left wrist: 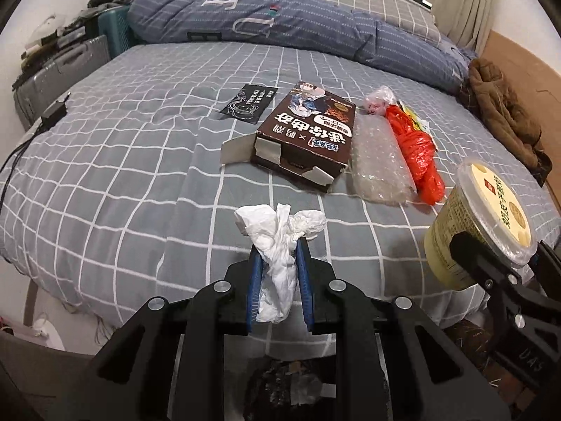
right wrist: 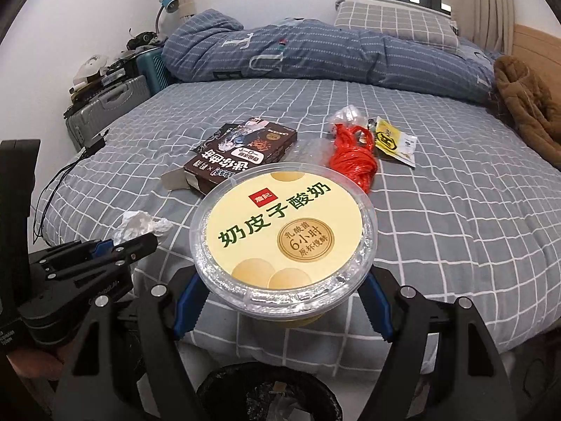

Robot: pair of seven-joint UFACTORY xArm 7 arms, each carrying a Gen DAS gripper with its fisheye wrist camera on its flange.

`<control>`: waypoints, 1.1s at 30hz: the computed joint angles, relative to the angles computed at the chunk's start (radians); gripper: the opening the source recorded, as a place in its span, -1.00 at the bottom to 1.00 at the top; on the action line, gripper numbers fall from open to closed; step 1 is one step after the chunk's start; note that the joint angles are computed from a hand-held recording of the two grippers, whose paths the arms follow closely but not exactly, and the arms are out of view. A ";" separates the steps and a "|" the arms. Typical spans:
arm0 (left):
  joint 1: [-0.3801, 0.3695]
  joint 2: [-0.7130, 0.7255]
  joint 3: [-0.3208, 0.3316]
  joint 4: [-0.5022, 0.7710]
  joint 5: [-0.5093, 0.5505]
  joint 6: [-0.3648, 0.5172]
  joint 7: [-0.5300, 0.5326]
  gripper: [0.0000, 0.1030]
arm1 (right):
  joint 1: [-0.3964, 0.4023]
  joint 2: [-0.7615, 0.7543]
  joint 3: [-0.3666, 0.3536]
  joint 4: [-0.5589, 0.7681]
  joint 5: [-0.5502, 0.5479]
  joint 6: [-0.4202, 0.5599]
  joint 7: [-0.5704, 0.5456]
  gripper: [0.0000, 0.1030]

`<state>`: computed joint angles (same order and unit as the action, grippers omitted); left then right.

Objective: Collect trash
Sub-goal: 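Carry the yogurt cup and tissue down over the trash bin with both tools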

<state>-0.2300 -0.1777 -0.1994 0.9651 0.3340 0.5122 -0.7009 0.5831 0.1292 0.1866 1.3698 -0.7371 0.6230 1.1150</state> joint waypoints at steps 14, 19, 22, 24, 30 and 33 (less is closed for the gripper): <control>-0.012 -0.086 -0.028 -0.066 -0.033 0.005 -0.008 -0.63 | -0.022 -0.088 0.041 -0.076 -0.014 0.039 0.042 0.40; -0.022 -0.110 -0.040 -0.087 -0.047 0.004 -0.002 -0.63 | -0.034 -0.121 0.060 -0.109 -0.016 0.046 0.057 0.40; -0.030 -0.126 -0.042 -0.097 -0.065 0.002 0.010 -0.63 | -0.043 -0.143 0.071 -0.131 -0.018 0.050 0.067 0.40; -0.034 -0.138 -0.046 -0.104 -0.075 0.007 0.014 -0.63 | -0.048 -0.157 0.080 -0.144 -0.018 0.055 0.073 0.40; -0.050 -0.167 -0.052 -0.129 -0.111 0.015 0.028 -0.63 | -0.066 -0.197 0.104 -0.183 -0.003 0.062 0.083 0.40; -0.064 -0.185 -0.049 -0.150 -0.142 0.014 0.041 -0.63 | -0.075 -0.220 0.119 -0.207 -0.009 0.062 0.095 0.40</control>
<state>-0.2938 -0.3631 -0.2480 0.8148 0.1921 0.5259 -0.6602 0.5085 -0.0913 0.3057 1.1623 -0.7466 0.6848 1.2100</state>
